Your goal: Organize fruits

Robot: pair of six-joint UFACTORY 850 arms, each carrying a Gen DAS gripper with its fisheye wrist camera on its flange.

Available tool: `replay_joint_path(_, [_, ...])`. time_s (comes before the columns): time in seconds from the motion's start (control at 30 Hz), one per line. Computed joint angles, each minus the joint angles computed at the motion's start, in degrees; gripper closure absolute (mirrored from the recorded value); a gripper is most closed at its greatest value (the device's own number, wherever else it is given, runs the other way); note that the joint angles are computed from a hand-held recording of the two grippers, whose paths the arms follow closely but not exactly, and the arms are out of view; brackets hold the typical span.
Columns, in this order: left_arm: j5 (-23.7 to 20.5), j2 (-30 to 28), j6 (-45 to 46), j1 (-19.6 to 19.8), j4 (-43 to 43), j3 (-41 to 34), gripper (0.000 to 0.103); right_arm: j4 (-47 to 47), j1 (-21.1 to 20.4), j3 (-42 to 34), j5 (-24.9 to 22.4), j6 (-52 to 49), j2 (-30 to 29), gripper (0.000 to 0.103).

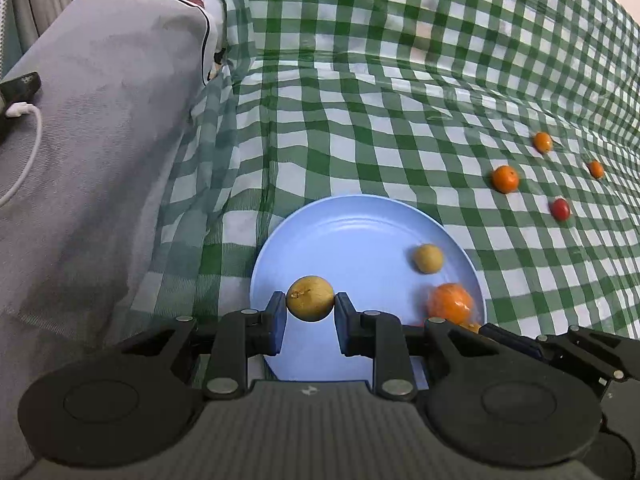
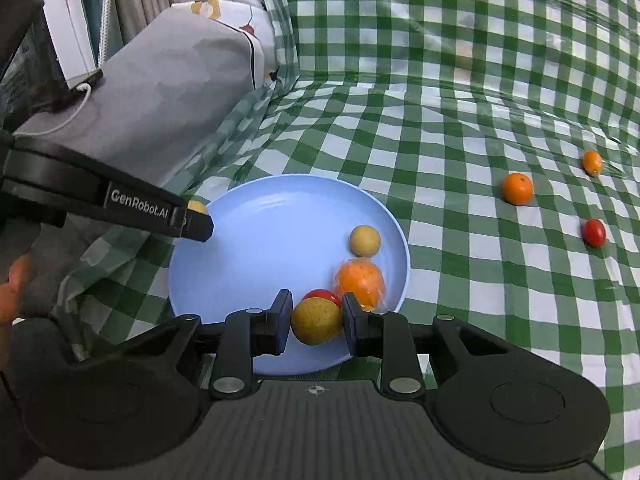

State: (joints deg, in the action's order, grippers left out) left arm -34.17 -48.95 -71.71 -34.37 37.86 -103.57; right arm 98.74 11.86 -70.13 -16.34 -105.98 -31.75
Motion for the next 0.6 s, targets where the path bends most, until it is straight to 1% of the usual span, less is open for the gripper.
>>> replay_joint_path(0.13, [-0.2, -1.3, 2.6, 0.4, -0.8, -1.8, 0.074, -0.6, 0.6, -1.5, 0.5, 0.1, -1.4, 0.075])
replay_joint_path(0.17, [-0.9, -1.6, 2.8, 0.3, -0.2, -2.2, 0.069, -0.6, 0.7, -1.9, 0.6, -0.2, -1.7, 0.075])
replay_joint_path(0.2, [-1.6, -1.8, 3.6, 0.3, 0.0, -2.6, 0.047, -0.8, 0.8, -2.2, 0.5, -0.4, -1.9, 0.074])
replay_joint_path(0.23, [-1.9, -1.8, 4.1, 0.3, -0.1, -2.8, 0.031, -2.1, 0.8, -2.7, 0.5, 0.5, -2.2, 0.072])
replay_joint_path(0.27, [-2.5, -1.5, 3.7, 0.2, 0.3, -2.8, 0.003, -4.8, 0.8, -3.2, 0.3, 2.9, -2.4, 0.066])
replay_joint_path(0.3, [-2.2, -0.7, 1.8, 0.0, 1.9, -1.8, 0.000, -8.2, 0.8, -3.6, 0.3, 5.9, -2.4, 0.049])
replay_joint_path(0.33, [-0.9, 0.9, -1.0, -0.2, 4.3, 0.2, 0.001, -9.1, 0.8, -3.4, 0.7, 7.0, -1.9, 0.034])
replay_joint_path(0.4, [0.3, 3.0, -0.6, -0.5, 3.9, 2.5, 0.000, -11.5, 0.8, -2.4, 2.2, 9.8, -0.5, 0.022])
replay_joint_path(0.47, [-0.7, 4.9, -1.5, -1.3, 3.8, 4.4, 0.000, -19.2, 0.5, -0.8, 2.8, 17.6, 1.6, 0.020])
replay_joint_path(0.5, [-1.1, 6.3, -3.7, -1.9, 4.9, 6.3, 0.000, -23.7, 0.3, 0.2, 3.0, 22.0, 2.7, 0.017])
replay_joint_path(0.6, [-1.9, 10.1, -8.3, -3.7, 6.1, 10.7, 0.000, -29.5, -0.1, 4.2, 3.6, 29.1, 7.0, 0.014])
